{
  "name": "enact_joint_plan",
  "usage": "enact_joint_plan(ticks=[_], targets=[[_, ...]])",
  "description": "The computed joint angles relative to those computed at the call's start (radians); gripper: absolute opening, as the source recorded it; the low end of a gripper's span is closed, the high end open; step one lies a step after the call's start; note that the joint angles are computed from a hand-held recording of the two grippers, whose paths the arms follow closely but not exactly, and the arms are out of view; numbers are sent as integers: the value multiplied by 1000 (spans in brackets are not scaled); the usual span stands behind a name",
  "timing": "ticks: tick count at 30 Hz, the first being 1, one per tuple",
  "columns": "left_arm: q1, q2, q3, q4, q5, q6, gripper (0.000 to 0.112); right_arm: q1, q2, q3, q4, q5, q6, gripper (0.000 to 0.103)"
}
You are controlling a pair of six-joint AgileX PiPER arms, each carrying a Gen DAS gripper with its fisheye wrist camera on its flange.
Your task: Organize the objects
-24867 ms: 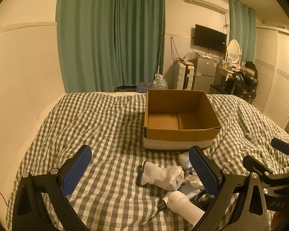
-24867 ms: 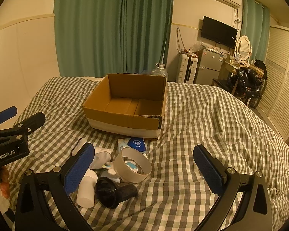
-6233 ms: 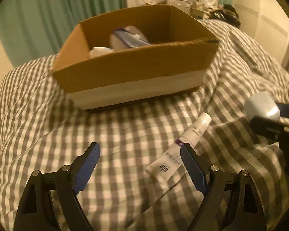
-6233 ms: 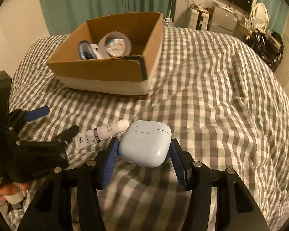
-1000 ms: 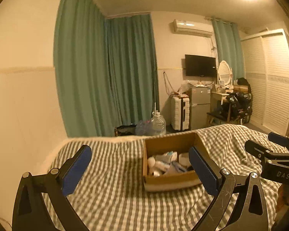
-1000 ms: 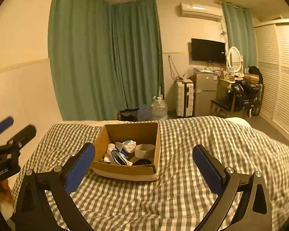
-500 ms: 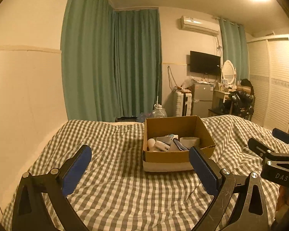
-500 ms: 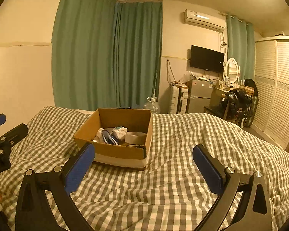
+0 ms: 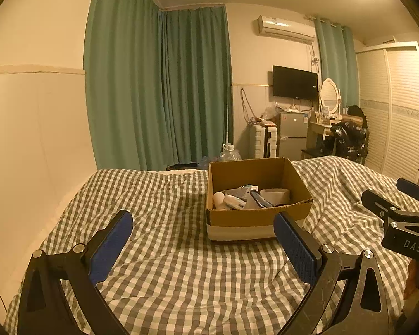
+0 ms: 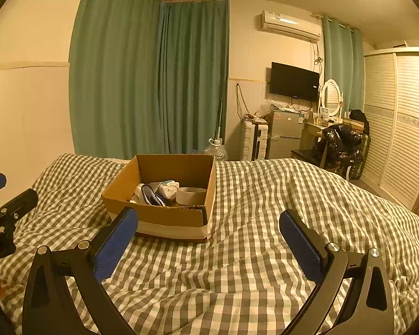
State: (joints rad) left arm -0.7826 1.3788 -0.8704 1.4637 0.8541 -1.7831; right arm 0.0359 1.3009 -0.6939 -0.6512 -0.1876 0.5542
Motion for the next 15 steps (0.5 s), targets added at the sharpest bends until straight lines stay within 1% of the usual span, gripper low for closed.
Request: enact_joint_plan(ticks=[5, 7, 11, 15], targets=[[10, -18, 14, 10, -38, -23, 103, 20, -3, 3, 69, 10, -72, 102], [13, -19, 14, 5, -40, -24, 103, 29, -3, 4, 96, 16, -104, 102], [20, -12, 8, -14, -50, -13, 103, 26, -11, 9, 6, 7, -13, 102], [20, -3, 1, -28, -46, 1, 103, 28, -17, 10, 0, 8, -3, 102]])
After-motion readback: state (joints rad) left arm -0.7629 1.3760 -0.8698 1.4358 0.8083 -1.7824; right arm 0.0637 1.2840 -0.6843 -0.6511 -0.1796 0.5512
